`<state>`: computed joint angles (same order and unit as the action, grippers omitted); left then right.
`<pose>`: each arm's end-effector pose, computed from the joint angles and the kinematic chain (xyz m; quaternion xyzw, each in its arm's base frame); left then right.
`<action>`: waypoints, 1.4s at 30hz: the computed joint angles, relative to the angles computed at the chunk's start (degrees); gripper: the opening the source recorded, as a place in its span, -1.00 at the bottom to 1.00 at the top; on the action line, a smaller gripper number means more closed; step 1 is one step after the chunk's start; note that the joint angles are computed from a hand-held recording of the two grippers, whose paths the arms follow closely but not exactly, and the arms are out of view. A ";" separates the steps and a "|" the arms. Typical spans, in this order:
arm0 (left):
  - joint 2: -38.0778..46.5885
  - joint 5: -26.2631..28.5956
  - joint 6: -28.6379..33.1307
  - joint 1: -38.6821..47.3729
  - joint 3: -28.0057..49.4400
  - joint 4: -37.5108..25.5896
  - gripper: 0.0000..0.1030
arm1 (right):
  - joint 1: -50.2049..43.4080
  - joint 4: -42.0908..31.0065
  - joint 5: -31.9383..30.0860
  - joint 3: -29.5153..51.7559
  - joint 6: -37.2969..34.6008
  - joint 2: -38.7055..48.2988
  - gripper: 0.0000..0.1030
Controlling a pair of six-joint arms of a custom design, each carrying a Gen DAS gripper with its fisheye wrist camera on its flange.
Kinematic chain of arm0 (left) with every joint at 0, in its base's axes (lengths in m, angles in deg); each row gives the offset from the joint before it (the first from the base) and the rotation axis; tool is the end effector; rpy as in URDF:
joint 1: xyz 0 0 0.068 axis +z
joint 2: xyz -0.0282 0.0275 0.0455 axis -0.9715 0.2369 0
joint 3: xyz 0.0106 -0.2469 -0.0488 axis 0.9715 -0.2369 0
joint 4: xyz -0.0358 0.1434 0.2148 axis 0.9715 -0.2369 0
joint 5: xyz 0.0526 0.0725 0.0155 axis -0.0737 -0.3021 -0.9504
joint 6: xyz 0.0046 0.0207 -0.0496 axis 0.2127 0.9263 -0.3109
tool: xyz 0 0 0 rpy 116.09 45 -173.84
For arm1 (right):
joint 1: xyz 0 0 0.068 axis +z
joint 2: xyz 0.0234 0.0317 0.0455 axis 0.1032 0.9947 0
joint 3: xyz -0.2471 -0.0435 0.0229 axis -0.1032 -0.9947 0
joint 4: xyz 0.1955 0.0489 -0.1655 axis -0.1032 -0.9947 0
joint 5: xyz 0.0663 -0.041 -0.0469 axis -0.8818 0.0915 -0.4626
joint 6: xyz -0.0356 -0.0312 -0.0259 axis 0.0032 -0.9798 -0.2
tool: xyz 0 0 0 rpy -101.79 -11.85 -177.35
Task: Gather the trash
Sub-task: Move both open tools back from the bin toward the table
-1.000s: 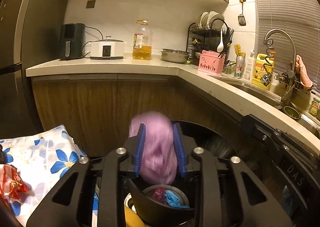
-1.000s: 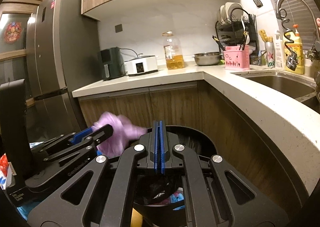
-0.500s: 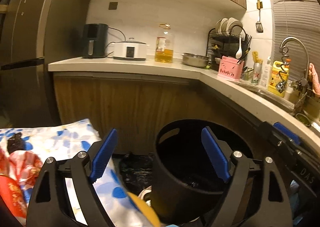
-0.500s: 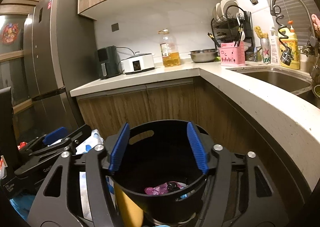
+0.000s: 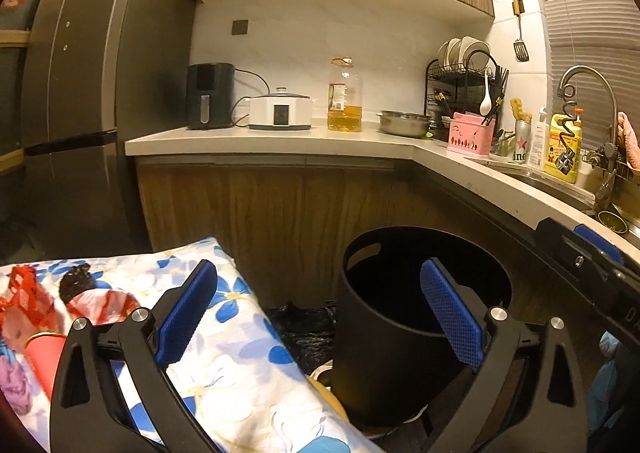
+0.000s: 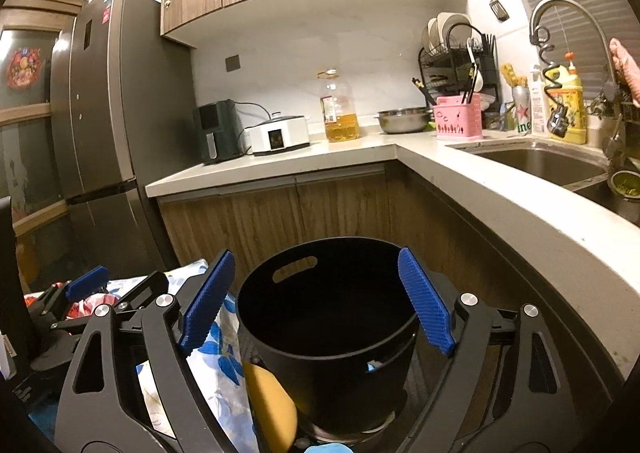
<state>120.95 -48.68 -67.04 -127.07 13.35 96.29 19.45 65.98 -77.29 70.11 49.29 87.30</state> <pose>0.2422 -0.2541 0.1047 -0.0330 0.8116 0.0016 0.5833 0.2626 0.0635 0.1156 -0.0327 0.7854 0.1230 0.6057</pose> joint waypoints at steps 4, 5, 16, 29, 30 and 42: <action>-2.06 -1.33 -1.84 -1.15 -2.12 -0.98 0.88 | 2.05 -0.68 3.33 -1.86 0.00 -2.65 0.61; -2.59 -1.52 -2.18 -1.44 -2.71 -1.09 0.88 | 2.53 -0.98 4.08 -2.33 0.07 -3.34 0.61; -8.56 -6.73 -7.30 -5.71 -9.14 -4.45 0.88 | 6.95 -2.37 9.42 -7.99 1.69 -9.99 0.61; -15.75 -13.44 -15.88 -11.24 -15.28 -11.77 0.88 | 16.45 -2.54 18.31 -13.62 2.84 -16.22 0.61; -16.45 -13.98 -16.89 -11.69 -15.80 -12.81 0.88 | 17.37 -2.72 19.07 -13.88 3.04 -16.57 0.61; -23.19 -19.17 -30.21 -16.58 -20.12 -26.94 0.88 | 29.17 -3.71 28.91 -16.77 5.84 -19.48 0.61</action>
